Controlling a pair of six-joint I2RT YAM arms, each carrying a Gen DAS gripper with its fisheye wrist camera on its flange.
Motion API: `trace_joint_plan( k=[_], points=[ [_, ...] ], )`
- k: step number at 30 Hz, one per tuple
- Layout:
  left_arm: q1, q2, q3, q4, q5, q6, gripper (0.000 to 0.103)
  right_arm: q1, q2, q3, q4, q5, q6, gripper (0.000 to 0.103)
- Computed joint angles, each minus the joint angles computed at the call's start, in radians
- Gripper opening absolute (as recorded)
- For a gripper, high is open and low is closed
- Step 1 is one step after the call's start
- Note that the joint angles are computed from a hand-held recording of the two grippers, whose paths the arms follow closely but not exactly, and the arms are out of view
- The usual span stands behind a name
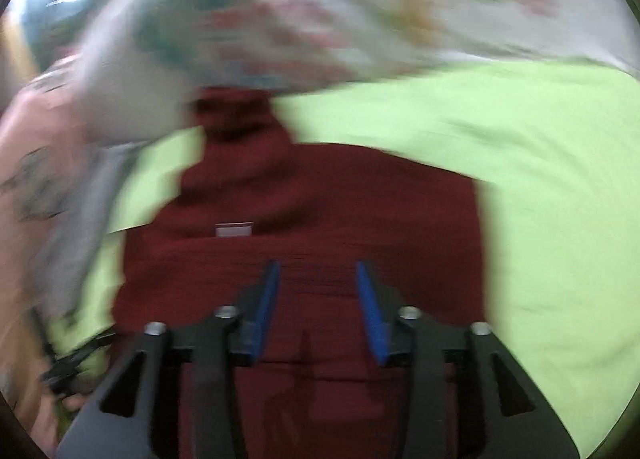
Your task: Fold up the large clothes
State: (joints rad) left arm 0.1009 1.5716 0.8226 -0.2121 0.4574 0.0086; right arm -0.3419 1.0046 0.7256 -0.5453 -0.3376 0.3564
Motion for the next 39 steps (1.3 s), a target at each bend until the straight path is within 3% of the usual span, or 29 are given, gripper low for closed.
trace_joint_plan(
  k=[3,5,10,11,13,14,15,17,23,29,34,37,39],
  points=[
    [0.005,-0.006,-0.019,0.024,0.009,0.000,0.044,0.191,0.238,0.105,0.187,-0.125,0.048,0.052],
    [0.019,0.001,-0.019,0.030,0.038,-0.005,0.044,0.298,0.422,0.227,0.251,-0.106,0.047,0.053],
    [0.061,0.026,-0.026,0.063,0.121,-0.021,0.041,0.396,0.877,0.637,0.214,-0.146,0.009,0.053],
    [0.067,0.034,-0.027,0.070,0.136,-0.024,0.041,0.398,0.955,0.713,0.187,-0.191,-0.014,0.053],
    [0.066,0.036,-0.033,0.090,0.135,-0.032,0.038,0.426,1.065,0.857,0.092,-0.183,-0.066,0.051],
    [0.062,0.034,-0.042,0.106,0.128,-0.038,0.038,0.447,1.100,0.914,0.037,-0.141,-0.094,0.026],
    [0.059,0.032,-0.049,0.119,0.121,-0.043,0.036,0.461,1.146,0.988,-0.025,-0.107,-0.109,0.007],
    [0.057,0.031,-0.058,0.138,0.113,-0.055,0.033,0.471,1.192,1.042,-0.028,-0.078,-0.075,0.007],
    [0.092,0.042,-0.055,0.131,0.157,-0.077,0.026,0.445,1.174,0.898,0.240,-0.075,0.125,0.011],
    [0.115,0.024,-0.010,0.005,0.182,-0.033,0.022,0.329,0.793,0.397,0.500,-0.091,0.200,0.016],
    [0.019,-0.122,0.019,-0.081,0.168,0.041,0.022,0.223,0.483,0.083,0.495,-0.097,0.184,0.017],
    [-0.042,-0.115,0.062,-0.085,0.187,0.021,0.024,0.113,0.312,-0.082,0.429,-0.081,0.170,0.020],
    [-0.097,-0.067,0.106,-0.093,0.140,0.035,0.027,0.049,0.231,-0.146,0.373,-0.043,0.154,0.020]
  ],
)
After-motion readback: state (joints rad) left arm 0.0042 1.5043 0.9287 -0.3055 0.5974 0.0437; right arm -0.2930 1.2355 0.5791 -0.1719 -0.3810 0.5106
